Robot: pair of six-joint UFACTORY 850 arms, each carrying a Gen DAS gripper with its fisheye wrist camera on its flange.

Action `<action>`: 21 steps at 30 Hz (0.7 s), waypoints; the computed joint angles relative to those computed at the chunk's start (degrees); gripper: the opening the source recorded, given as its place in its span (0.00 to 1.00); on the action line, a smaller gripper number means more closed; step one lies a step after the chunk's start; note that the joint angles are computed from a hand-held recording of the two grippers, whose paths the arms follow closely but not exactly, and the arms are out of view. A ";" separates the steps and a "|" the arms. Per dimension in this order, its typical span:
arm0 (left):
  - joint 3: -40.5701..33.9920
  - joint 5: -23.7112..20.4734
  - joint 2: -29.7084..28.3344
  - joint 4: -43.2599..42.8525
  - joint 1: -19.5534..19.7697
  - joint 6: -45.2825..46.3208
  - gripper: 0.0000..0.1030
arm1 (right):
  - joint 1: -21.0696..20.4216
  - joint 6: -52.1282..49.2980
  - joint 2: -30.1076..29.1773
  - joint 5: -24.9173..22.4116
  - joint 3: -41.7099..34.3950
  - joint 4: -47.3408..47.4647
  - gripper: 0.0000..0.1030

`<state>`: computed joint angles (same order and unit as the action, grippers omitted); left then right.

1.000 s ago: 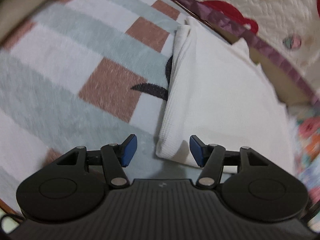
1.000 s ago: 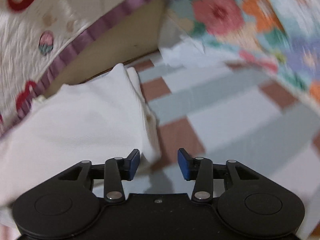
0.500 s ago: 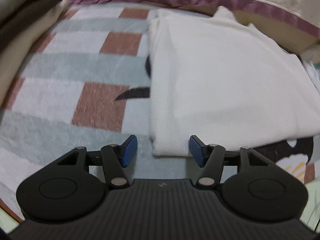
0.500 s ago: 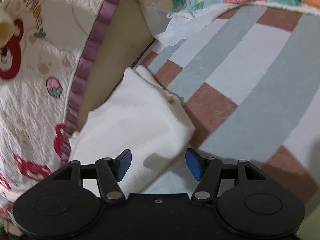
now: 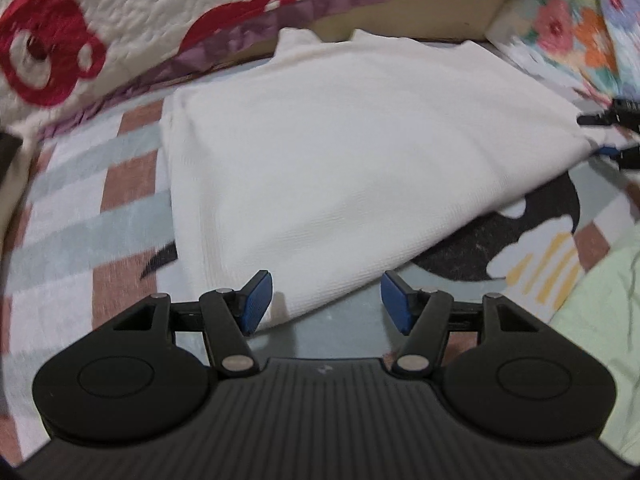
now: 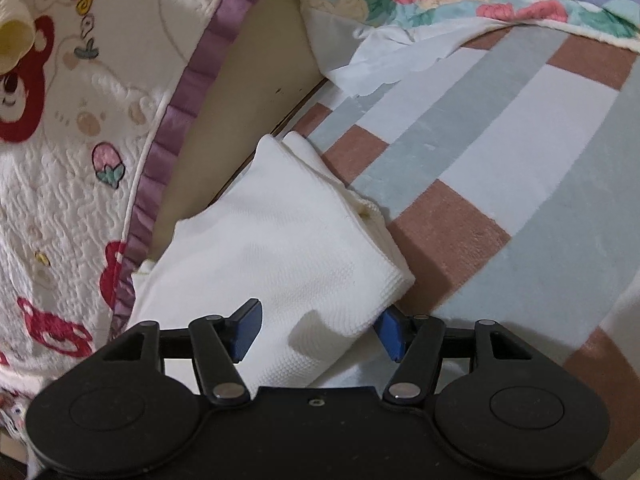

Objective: Fold clothes

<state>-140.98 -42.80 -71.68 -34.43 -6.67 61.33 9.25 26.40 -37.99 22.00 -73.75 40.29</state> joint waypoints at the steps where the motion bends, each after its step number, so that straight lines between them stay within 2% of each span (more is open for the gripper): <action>1: 1.20 0.77 0.58 -0.69 -0.10 2.30 0.59 | -0.01 -0.61 0.04 -0.19 0.00 -0.02 0.64; 6: 3.69 1.06 1.49 -5.96 -0.63 10.93 0.59 | -0.25 3.27 0.12 0.81 0.64 -3.22 0.65; 9: -7.62 -6.39 -5.32 -9.59 -0.18 6.86 0.59 | -0.53 5.31 -0.31 1.73 0.45 -4.88 0.66; 10: -9.29 -7.15 -6.43 -10.13 -0.25 6.44 0.59 | -0.62 5.55 -0.56 2.12 0.25 -5.07 0.66; 14: -2.55 -3.78 -3.69 -15.55 -1.07 16.60 0.59 | -0.65 5.00 -2.44 5.09 -1.50 -2.84 0.67; 15: -1.06 -3.32 -3.12 -16.99 -1.25 19.07 0.59 | -0.92 6.68 -2.89 4.85 -2.16 -4.06 0.61; 16: -0.17 -3.46 -2.86 -17.95 -1.39 20.83 0.59 | -1.18 8.39 -3.35 4.62 -2.81 -5.29 0.46; 17: 0.76 -3.79 -2.52 -18.78 -1.49 22.14 0.59 | -1.44 9.94 -3.59 4.58 -3.33 -6.69 0.08; 18: 2.96 -3.20 -1.44 -19.99 -1.64 24.28 0.59 | -1.68 11.11 -3.40 4.90 -3.55 -8.36 0.07; 21: 12.57 2.24 3.42 -26.09 -2.34 35.32 0.65 | -2.31 12.22 -2.22 6.10 -4.07 -11.54 0.07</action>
